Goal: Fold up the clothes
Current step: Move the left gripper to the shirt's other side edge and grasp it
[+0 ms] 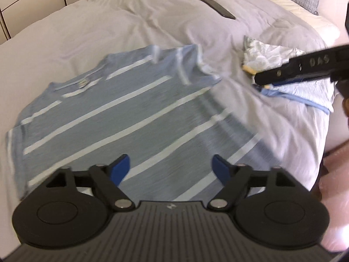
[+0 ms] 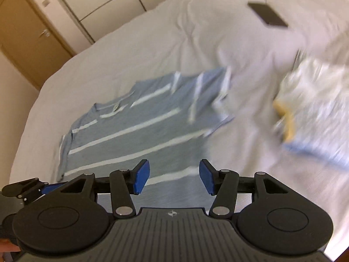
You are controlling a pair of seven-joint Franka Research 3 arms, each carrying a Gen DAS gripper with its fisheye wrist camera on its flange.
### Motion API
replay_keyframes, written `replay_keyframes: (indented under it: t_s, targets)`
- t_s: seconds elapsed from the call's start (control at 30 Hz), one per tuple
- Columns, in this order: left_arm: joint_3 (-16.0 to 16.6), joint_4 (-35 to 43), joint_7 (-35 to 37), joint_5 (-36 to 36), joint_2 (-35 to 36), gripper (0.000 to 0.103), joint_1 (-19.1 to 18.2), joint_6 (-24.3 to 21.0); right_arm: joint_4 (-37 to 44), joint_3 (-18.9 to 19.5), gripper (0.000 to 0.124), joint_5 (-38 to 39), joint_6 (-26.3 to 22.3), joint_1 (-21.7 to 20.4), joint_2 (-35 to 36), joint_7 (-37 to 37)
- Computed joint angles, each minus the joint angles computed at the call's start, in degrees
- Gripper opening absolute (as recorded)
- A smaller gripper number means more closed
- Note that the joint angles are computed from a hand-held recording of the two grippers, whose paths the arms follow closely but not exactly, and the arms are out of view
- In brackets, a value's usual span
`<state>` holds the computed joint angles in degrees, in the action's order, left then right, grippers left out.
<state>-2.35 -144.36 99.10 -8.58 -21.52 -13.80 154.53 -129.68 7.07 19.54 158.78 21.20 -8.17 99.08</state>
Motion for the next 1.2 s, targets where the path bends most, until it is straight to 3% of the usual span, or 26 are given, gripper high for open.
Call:
replay_keyframes:
  t_s: [0.1,0.37,0.47,0.53,0.6,0.7,0.87,1.07,1.1,1.2]
  targets:
    - [-5.6,2.7,-5.9,6.5,2.5,0.101,1.4,1.8,0.0,-3.0,0.059,3.0,-2.9,-1.0,-1.2,-6.6]
    - [-9.2,8.5,-13.9,17.2,10.0,0.100,1.4,5.6,4.4,-4.8,0.059,5.9,-8.5,-4.8,0.2,-13.0]
    - [-9.4,11.6,-15.1,19.6,14.8,0.084,1.3,6.9,8.0,-5.1,0.059,6.7,-10.2,-5.7,2.8,-14.5]
    - [-9.9,14.8,-16.4,22.9,18.6,0.063,1.6,6.2,10.6,-5.1,0.059,7.2,-10.8,-6.3,4.9,-15.6]
    - [-10.1,18.1,-18.4,26.0,21.9,0.049,1.7,4.9,13.2,-5.1,0.059,7.7,-11.4,-6.8,7.0,-16.6]
    - [-9.7,23.1,-23.0,32.4,26.8,0.042,1.0,2.9,18.7,-5.0,0.059,9.2,-13.9,-7.8,11.6,-20.3]
    - [-7.6,33.5,-31.0,44.9,36.0,0.041,-2.9,-2.2,30.9,-4.1,0.059,14.6,-20.0,-11.4,22.1,-29.8]
    - [-6.0,45.4,-34.0,50.0,45.9,0.039,-7.7,-12.2,52.5,-2.1,0.059,15.1,-35.0,-16.1,38.4,-36.7]
    - [-6.0,46.3,-33.6,49.9,46.7,0.034,-7.9,-12.9,56.6,-1.7,0.059,14.9,-37.7,-16.6,41.2,-36.9]
    - [-5.7,48.7,-33.0,49.5,48.7,0.002,-8.5,-15.0,68.2,-0.7,0.060,13.6,-44.3,-17.3,49.5,-36.4]
